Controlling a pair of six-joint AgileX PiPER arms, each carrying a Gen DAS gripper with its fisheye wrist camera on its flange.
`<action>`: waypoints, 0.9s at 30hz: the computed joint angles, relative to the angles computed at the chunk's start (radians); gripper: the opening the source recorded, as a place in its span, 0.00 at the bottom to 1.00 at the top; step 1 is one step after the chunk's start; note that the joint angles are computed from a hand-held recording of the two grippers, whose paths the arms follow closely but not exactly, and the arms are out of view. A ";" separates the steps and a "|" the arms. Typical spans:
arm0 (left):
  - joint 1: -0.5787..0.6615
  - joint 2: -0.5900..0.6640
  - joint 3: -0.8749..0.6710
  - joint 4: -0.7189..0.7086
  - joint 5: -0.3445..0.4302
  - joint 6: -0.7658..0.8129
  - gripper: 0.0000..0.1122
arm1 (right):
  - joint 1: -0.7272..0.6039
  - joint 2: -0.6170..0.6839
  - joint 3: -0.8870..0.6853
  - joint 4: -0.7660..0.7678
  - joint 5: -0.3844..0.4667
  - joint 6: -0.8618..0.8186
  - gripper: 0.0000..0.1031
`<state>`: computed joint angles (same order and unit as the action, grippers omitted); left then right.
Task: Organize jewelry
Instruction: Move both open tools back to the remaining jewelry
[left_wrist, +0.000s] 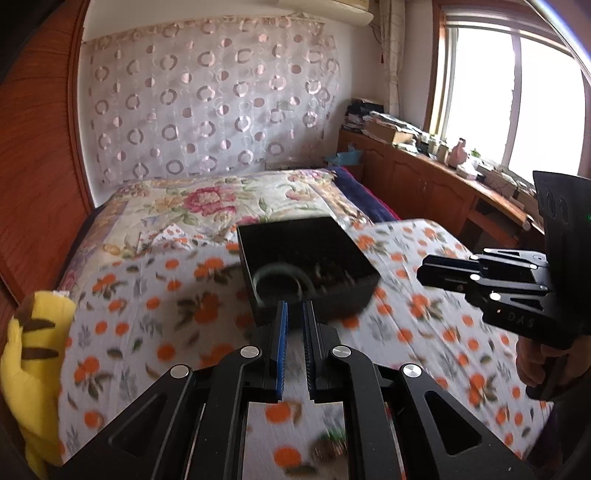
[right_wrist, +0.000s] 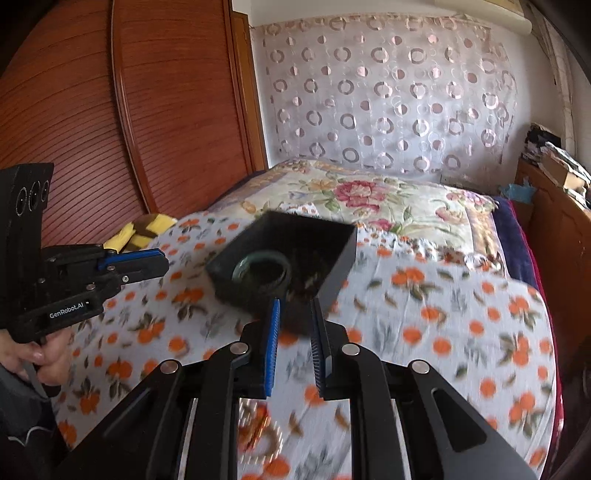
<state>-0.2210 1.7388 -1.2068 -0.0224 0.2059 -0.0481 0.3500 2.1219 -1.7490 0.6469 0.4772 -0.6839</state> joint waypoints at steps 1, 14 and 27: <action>-0.009 -0.019 0.036 0.022 -0.010 -0.021 0.06 | 0.002 -0.018 0.036 0.015 -0.014 -0.014 0.17; -0.066 -0.117 0.276 -0.116 -0.070 0.059 0.07 | 0.043 -0.216 0.493 0.319 -0.198 -0.312 0.18; -0.127 -0.078 0.294 -0.279 -0.060 0.180 0.17 | 0.037 -0.239 0.627 0.395 -0.282 -0.384 0.32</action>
